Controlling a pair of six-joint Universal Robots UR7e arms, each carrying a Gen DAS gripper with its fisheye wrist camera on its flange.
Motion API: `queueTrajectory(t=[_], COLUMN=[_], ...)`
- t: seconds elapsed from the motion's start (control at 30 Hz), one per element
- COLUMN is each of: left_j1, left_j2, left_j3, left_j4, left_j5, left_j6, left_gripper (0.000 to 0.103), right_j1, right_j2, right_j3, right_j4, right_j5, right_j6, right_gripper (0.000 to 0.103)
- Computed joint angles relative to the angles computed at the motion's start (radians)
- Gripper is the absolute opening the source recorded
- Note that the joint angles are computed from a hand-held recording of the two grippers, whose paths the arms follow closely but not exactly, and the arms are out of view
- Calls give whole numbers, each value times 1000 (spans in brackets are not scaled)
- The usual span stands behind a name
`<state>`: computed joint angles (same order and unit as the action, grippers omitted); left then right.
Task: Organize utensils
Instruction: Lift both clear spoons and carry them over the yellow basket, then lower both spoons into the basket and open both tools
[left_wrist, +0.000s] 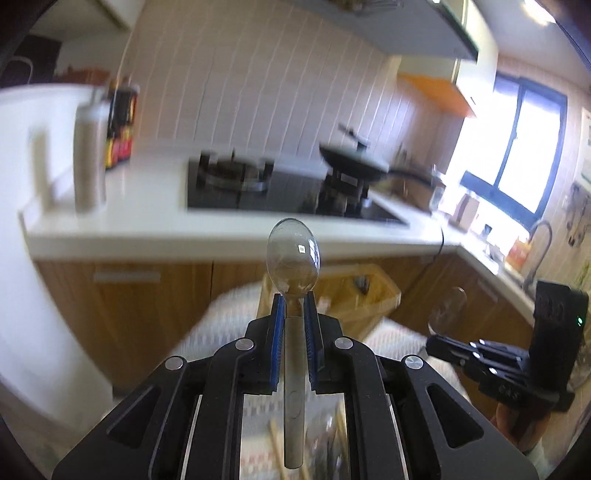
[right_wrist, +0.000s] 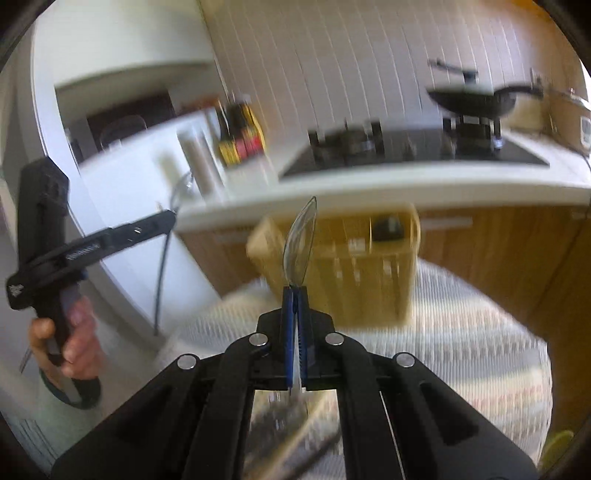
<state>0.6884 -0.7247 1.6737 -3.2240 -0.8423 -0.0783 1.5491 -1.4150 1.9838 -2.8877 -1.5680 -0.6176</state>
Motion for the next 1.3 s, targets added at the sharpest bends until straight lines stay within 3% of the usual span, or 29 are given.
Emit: queueTrajectory(t=[0.2,0.3,0.5,0.67,0.97,1.0,1.07,1.2,1.3], left_j1=[13,32,66,88,103,103,105,96,81], left_j2=[112,170,280,320,304,298,281,244,208], left_j3=[-173,-242,-346,-361,-325,-314,-290,-232,-178], left_j4=[-151,-224,-306,-350,-325,-323,-300,-303,-306], left_j5=[-25,-72,-78,-95,-108,-109,-127,-122,-115], left_j6=[137,186,264,320,294,286,254,229,225], left_gripper=[9,9,9,9,10,12,36,49,59], right_j1=[27,44,60,43,17,15,9,-4,-16], right_j2=[32,85,203,269,280,276,265,237,200], right_j3=[-110,-163,-237,-282,-271,-267,-267,-253,-227], right_j4=[-44,-131,-268,-269,-225,-216,-170,-105,-76], right_j5=[33,-15,-135,-165,-177,-178,-175,-170,-134], right_j6=[19,1,-57,-82,-70,-65,-49,-14,13], right_gripper=[1,1,1,1,2,2,3,17,51])
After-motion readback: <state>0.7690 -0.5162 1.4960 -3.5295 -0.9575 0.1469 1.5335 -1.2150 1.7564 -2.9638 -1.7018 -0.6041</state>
